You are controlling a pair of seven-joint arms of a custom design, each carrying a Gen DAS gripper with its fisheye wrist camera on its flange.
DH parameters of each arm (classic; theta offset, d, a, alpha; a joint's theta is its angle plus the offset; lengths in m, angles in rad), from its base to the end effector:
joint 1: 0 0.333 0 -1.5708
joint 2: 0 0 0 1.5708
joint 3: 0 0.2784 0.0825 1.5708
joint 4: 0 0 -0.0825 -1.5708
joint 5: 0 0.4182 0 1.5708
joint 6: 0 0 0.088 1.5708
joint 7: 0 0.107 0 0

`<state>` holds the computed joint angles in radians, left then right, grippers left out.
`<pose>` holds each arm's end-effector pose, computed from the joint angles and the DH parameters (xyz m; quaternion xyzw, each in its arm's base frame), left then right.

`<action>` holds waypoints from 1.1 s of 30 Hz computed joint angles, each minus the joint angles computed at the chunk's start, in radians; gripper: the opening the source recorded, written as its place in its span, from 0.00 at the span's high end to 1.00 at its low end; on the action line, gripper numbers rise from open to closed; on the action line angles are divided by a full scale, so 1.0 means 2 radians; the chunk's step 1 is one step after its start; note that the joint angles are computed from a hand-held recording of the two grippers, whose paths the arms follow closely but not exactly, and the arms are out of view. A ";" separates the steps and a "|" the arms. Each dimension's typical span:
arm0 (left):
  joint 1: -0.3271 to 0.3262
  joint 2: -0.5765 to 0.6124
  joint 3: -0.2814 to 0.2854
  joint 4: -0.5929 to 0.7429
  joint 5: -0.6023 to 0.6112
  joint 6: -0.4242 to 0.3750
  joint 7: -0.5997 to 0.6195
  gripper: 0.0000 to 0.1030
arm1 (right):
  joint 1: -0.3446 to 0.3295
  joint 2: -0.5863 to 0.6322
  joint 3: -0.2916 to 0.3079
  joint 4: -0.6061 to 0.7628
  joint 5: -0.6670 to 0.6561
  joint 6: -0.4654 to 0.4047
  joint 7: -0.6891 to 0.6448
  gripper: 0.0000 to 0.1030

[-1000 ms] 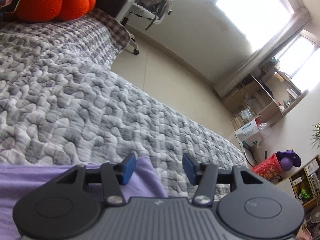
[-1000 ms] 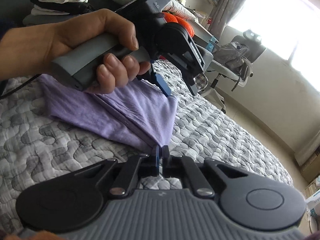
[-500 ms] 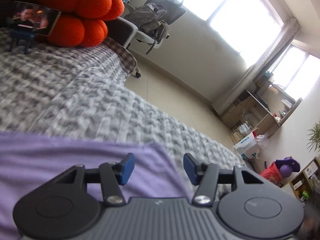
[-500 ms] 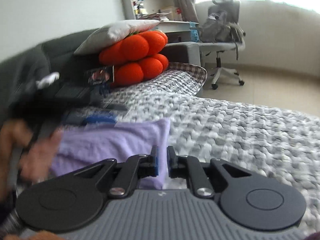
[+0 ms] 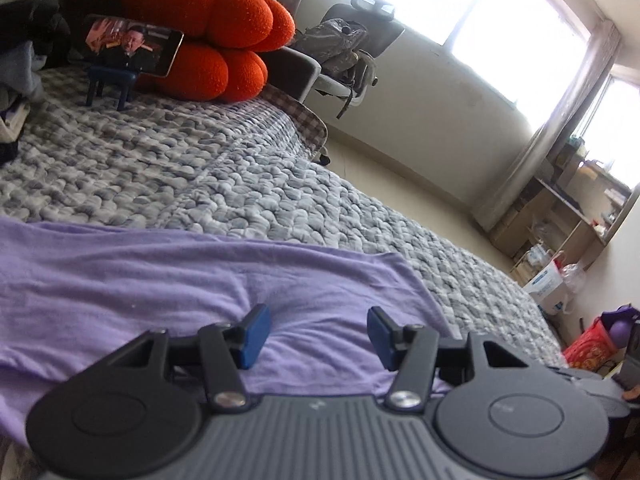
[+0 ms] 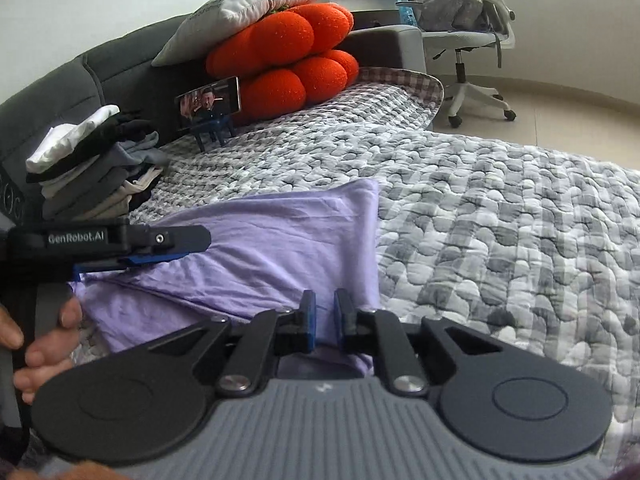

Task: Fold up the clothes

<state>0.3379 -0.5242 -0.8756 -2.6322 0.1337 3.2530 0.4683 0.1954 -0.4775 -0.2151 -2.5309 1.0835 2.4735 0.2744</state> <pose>0.4159 -0.2629 0.4138 -0.6987 0.5233 -0.4461 0.1973 0.4783 -0.0101 0.4288 -0.7651 0.4466 -0.0963 0.4537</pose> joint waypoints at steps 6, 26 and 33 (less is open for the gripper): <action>0.006 -0.037 -0.024 -0.010 0.009 -0.019 -0.019 0.46 | 0.008 -0.003 -0.013 -0.012 0.038 0.008 -0.057 0.84; -0.024 -0.132 -0.050 -0.030 0.127 -0.102 -0.137 0.43 | -0.015 0.004 -0.006 -0.013 0.086 -0.021 -0.095 0.79; -0.061 -0.145 -0.019 -0.048 0.154 -0.105 -0.153 0.39 | -0.023 0.001 -0.005 -0.015 0.086 -0.032 -0.099 0.74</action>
